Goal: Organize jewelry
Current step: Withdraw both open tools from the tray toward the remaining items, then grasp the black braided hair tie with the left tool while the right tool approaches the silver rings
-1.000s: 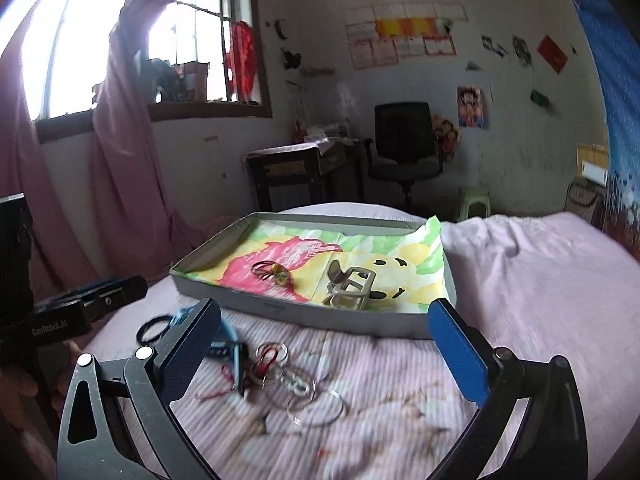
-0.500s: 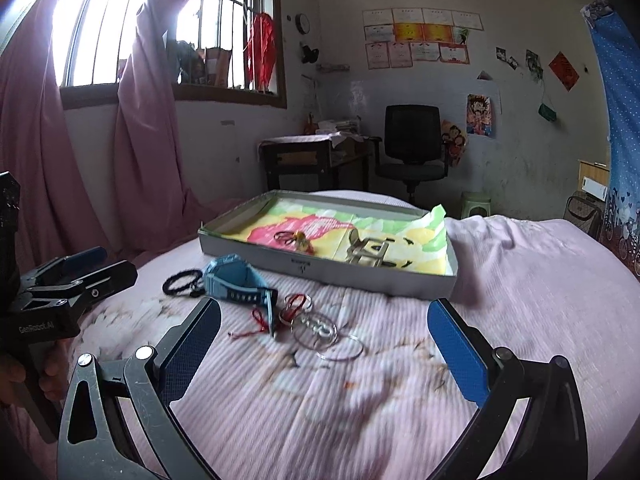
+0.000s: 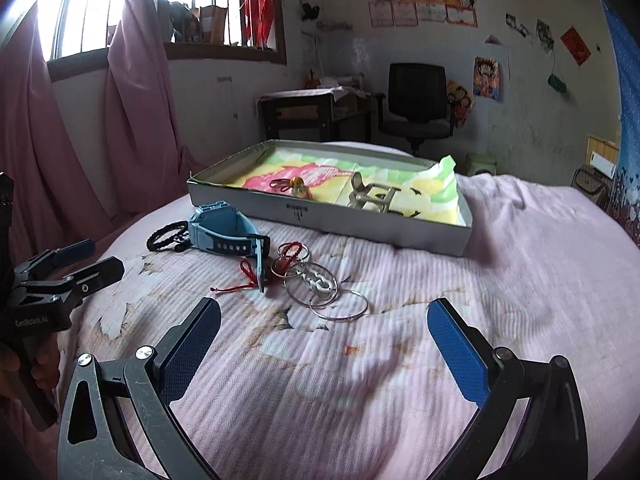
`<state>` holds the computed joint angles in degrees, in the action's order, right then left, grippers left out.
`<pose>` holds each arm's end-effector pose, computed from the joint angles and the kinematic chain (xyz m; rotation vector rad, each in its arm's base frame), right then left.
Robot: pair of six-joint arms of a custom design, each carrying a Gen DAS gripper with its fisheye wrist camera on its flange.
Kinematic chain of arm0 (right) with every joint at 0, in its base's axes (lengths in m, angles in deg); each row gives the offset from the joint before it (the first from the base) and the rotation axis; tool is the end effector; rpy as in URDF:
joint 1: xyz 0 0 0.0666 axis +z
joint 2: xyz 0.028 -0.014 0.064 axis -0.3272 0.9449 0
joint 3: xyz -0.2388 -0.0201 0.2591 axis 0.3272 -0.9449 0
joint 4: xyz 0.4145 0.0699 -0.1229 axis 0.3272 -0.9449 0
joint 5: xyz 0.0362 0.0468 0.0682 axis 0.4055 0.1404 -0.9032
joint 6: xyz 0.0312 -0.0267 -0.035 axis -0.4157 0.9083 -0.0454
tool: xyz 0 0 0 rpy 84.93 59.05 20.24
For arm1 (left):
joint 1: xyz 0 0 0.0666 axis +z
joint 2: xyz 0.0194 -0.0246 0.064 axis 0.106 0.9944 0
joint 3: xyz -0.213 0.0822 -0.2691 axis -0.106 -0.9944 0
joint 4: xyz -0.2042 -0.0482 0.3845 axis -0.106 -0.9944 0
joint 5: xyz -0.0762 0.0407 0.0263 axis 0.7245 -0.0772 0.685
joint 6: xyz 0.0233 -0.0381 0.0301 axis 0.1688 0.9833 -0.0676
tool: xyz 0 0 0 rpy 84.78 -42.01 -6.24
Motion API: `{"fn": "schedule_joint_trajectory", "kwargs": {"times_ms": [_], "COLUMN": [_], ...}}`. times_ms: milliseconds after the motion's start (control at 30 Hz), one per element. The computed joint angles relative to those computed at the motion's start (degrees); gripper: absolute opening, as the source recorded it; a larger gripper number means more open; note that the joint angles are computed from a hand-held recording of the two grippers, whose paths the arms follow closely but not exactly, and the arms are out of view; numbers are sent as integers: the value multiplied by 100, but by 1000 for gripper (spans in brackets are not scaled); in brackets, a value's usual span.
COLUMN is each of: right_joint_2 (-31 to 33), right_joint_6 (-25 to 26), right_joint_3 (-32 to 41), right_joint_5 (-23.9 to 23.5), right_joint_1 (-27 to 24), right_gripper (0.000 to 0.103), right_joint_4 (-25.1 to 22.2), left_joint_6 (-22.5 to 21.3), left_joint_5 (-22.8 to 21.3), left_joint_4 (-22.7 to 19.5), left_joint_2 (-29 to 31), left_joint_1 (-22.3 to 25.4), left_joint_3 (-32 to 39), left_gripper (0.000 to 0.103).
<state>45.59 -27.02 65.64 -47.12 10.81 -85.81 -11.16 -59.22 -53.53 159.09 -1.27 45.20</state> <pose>0.4911 0.2573 0.4380 0.3708 2.0844 -0.0931 0.6439 -0.0990 0.4262 0.5696 2.0588 -0.4537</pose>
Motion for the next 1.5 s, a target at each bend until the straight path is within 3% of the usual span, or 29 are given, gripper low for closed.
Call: {"fn": "schedule_joint_trajectory", "kwargs": {"times_ms": [367, 567, 733, 867, 967, 1233, 1500], "right_joint_2": [312, 442, 631, 770, 846, 807, 804], "right_joint_6": [-382, -350, -365, -334, -311, -314, -237], "right_joint_3": [313, 458, 650, 792, 852, 746, 741], "right_joint_5": [-608, -816, -1084, -1233, -1308, -1513, -1494], "right_joint_1": [-239, -368, -532, -598, -612, -651, -596], "right_gripper": [102, 101, 95, 82, 80, 63, 42], "right_joint_4": [-621, -709, -769, -795, -824, -661, -643], "left_joint_6": [62, -103, -170, -179, -285, -459, -640], "left_joint_5": [-124, -96, 9, 151, 244, 427, 562], "left_joint_4": [-245, -666, -1200, -1359, -1417, -1313, -1203], "left_joint_2": [428, 904, 1382, 1554, 1592, 1456, 1232], "left_joint_1": [-48, -105, -101, -100, -126, -146, -178], "left_joint_3": [530, 1211, 1906, 2134, 2180, 1977, 1627], "left_gripper": [101, 100, 87, 81, 70, 41, 26]}}
